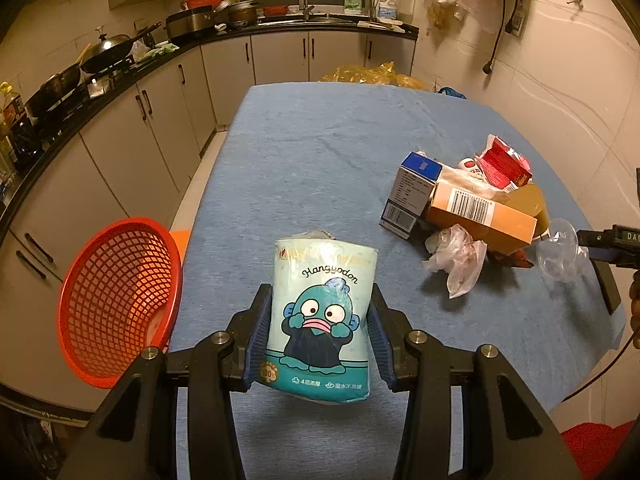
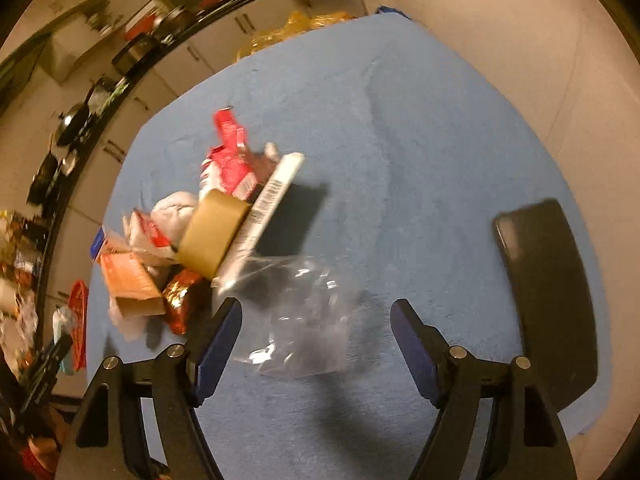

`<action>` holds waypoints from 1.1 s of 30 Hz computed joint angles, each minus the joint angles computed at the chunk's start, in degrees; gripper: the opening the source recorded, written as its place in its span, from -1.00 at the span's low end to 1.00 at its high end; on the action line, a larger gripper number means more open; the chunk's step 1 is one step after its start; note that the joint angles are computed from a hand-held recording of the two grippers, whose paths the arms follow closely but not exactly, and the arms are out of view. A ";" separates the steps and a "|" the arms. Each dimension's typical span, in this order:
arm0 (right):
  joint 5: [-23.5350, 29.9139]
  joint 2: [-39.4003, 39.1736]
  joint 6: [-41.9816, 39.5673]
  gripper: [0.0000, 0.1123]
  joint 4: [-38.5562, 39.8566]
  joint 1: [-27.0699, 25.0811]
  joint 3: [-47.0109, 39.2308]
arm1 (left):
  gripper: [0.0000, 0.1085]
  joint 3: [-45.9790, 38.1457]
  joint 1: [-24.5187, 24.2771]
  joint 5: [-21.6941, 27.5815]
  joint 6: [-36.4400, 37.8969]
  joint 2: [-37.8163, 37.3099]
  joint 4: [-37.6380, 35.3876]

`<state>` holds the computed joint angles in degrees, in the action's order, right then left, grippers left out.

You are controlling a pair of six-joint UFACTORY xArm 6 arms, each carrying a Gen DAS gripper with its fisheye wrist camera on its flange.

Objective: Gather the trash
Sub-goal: 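Carry the tissue pack and clear cup to the red basket and release both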

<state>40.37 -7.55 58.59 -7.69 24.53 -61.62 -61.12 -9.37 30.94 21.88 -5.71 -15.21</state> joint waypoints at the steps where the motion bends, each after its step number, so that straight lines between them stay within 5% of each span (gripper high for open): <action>1: -0.87 -0.22 -0.98 0.55 0.82 -0.30 0.80 | -0.19 -0.15 0.01 0.22 -0.13 0.17 -0.02; 8: -9.51 1.72 -7.65 0.55 9.83 -0.67 3.93 | -0.19 -0.52 -0.90 0.23 -2.46 0.87 1.83; 11: -13.59 2.36 -12.23 0.17 15.28 0.19 4.40 | -0.19 -0.53 -1.35 0.19 -2.80 1.00 2.43; 12: -14.36 2.59 -15.23 -0.10 18.45 0.42 4.26 | -0.19 -0.53 -1.53 0.16 -2.94 1.08 2.53; 25: -8.96 2.28 -13.41 -0.11 8.82 5.02 -2.20 | -0.19 -0.56 -1.17 -0.37 -4.39 0.54 2.33; 33: -7.88 10.87 -19.85 -0.11 10.39 9.01 -16.50 | -0.17 -1.00 2.84 -0.33 -3.65 -0.37 0.23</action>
